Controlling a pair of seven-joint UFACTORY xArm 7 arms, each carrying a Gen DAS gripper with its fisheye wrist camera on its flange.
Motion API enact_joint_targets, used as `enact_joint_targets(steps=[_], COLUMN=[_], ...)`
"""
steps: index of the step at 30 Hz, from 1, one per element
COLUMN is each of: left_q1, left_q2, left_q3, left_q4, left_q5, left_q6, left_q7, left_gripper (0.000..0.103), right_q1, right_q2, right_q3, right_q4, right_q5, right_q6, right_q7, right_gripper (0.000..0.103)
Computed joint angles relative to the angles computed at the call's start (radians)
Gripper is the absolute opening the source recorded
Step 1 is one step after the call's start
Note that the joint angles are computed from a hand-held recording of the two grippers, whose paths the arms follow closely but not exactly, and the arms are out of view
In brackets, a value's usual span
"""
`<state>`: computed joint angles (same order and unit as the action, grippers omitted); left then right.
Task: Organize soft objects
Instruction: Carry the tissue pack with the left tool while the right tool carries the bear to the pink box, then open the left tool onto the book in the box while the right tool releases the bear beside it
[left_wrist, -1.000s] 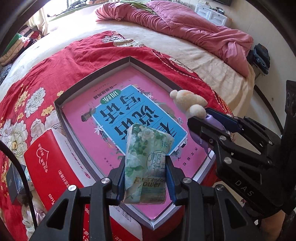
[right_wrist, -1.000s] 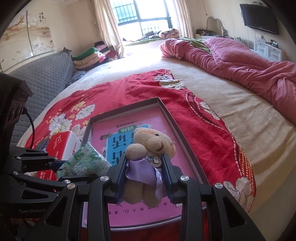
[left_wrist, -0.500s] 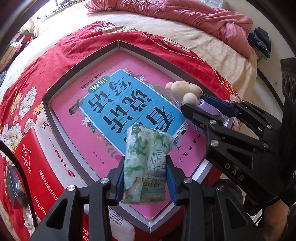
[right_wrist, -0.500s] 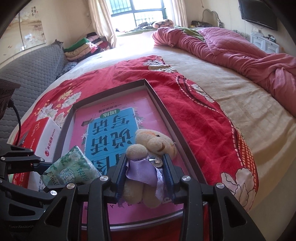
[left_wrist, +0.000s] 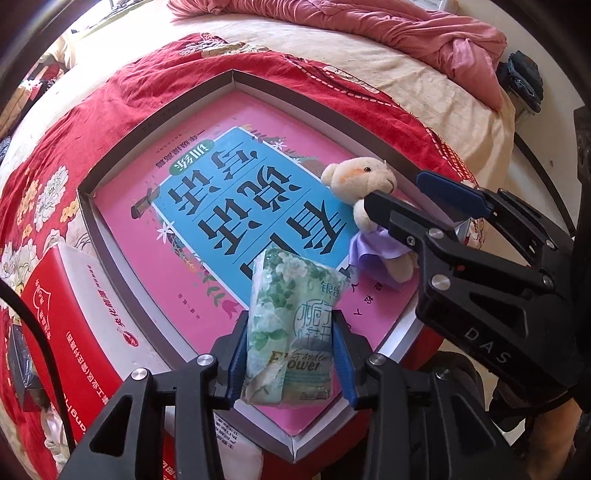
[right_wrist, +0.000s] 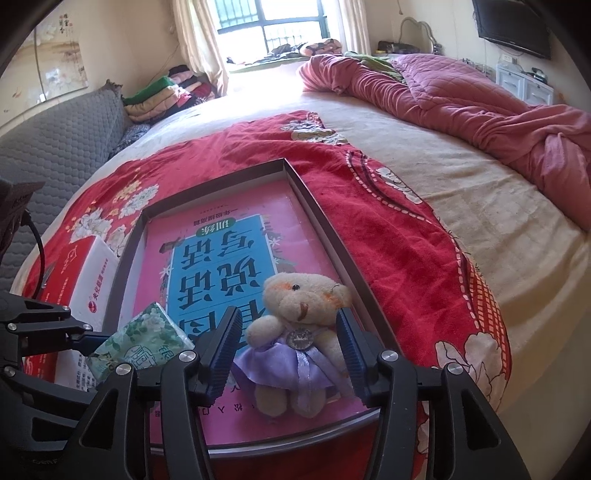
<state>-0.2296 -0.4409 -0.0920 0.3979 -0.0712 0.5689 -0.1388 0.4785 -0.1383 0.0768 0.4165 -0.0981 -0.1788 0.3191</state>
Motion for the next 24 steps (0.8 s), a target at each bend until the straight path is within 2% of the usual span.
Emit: enact_joint_targets(steps=[3, 5, 8, 10, 15, 19, 22, 24], left_q1=[0.002, 0.005, 0.007, 0.002, -0.001, -0.008, -0.009, -0.01], left_q2=[-0.002, -0.002, -0.015, -0.034, -0.102, -0.189, -0.288, -0.345], left_q3=[-0.006, -0.01, -0.015, -0.01, -0.009, -0.002, -0.006, -0.002], left_q4=[-0.003, -0.002, -0.006, -0.014, -0.038, -0.071, -0.107, -0.126], left_q5=[0.009, 0.016, 0.029, 0.024, 0.02, 0.007, 0.006, 0.004], left_q6=[-0.003, 0.0, 0.001, 0.0, 0.007, 0.03, 0.049, 0.065], left_q7=[-0.007, -0.013, -0.022, -0.022, -0.035, -0.047, -0.062, -0.068], left_gripper=[0.044, 0.05, 0.051, 0.053, 0.063, 0.066, 0.07, 0.071], right_q1=[-0.093, -0.079, -0.111, -0.2, -0.291, -0.422, -0.487, -0.49], right_q2=[-0.018, -0.024, -0.035, -0.044, -0.065, -0.085, -0.104, -0.109], right_q3=[0.093, 0.071, 0.103, 0.204, 0.309, 0.453, 0.526, 0.529], right_q4=[-0.012, -0.019, -0.024, -0.024, -0.03, -0.032, -0.031, -0.033], right_q5=[0.045, 0.045, 0.061, 0.097, 0.133, 0.157, 0.151, 0.137], right_q6=[-0.012, -0.022, -0.023, -0.015, -0.009, -0.007, 0.003, -0.007], right_q7=[-0.008, 0.002, -0.003, -0.023, -0.042, -0.051, -0.042, -0.034], right_gripper=[0.059, 0.06, 0.061, 0.065, 0.069, 0.071, 0.075, 0.075])
